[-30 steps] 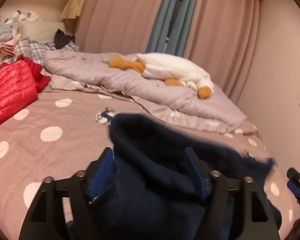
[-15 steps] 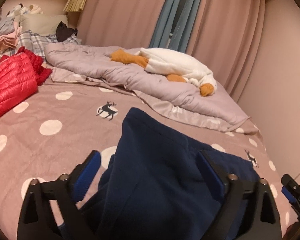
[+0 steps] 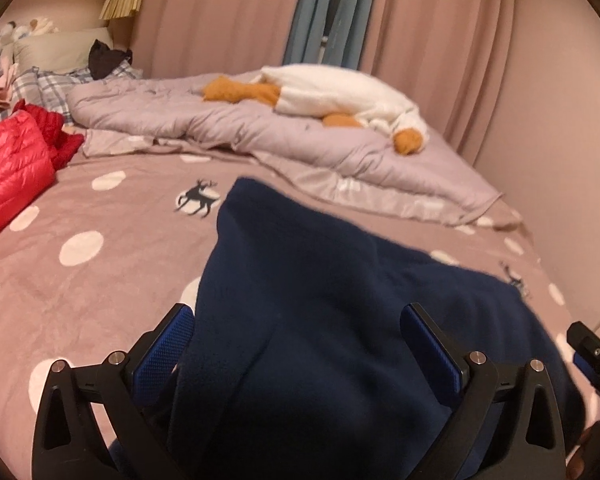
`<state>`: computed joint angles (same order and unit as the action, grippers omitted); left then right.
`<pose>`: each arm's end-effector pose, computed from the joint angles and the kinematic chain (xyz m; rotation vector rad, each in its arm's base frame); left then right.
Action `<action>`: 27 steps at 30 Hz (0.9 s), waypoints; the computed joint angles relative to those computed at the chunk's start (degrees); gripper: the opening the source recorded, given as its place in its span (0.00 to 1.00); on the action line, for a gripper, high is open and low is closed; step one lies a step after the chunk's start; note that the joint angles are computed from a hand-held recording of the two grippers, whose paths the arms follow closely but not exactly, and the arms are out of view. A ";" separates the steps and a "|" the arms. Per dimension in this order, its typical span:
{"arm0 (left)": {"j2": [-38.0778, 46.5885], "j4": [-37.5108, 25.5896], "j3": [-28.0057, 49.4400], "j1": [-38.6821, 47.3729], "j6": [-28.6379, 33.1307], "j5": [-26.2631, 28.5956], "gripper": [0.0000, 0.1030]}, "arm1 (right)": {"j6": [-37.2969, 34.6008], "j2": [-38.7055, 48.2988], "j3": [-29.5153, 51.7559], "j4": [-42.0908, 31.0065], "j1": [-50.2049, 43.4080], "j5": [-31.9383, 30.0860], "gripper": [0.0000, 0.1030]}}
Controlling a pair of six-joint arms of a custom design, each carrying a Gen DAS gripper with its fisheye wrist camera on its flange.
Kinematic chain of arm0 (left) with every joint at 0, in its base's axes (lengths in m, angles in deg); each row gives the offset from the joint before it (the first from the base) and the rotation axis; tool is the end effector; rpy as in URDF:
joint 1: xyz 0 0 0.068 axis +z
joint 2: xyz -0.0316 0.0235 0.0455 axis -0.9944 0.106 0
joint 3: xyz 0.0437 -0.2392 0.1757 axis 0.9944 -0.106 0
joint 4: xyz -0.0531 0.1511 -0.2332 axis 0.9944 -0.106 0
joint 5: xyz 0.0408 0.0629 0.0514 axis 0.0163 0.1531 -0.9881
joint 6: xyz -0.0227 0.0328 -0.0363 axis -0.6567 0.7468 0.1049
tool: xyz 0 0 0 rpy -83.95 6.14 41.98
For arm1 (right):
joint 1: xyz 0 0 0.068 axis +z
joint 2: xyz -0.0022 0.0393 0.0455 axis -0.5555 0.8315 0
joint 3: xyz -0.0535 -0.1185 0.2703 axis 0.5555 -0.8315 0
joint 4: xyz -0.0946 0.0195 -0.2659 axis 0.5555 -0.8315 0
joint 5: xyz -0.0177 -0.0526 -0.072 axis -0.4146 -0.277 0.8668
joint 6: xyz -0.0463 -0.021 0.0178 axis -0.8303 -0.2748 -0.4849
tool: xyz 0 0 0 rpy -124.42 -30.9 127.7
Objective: Fold large clothes
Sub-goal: 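Grasp the folded navy fleece edge with the left tool while the right tool grasps beside it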
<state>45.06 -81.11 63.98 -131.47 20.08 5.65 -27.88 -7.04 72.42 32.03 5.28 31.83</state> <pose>0.1876 -0.1702 0.1482 -0.4603 2.1687 -0.0699 0.1707 0.1239 0.1857 0.0710 2.2250 0.3452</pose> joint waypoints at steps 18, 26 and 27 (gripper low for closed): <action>12.94 7.41 1.01 4.13 2.04 4.52 0.99 | -5.41 24.54 4.56 8.00 -3.44 0.72 0.98; 11.71 13.63 -2.15 5.28 2.94 5.94 0.99 | -6.56 24.44 1.99 13.14 -5.58 -2.89 0.99; 11.68 13.86 -2.28 5.04 2.92 5.52 0.99 | -6.30 24.32 1.69 13.54 -4.85 -1.96 0.99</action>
<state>56.75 -67.25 61.70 -126.43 23.01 11.17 -34.18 17.28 74.11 45.57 0.43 29.87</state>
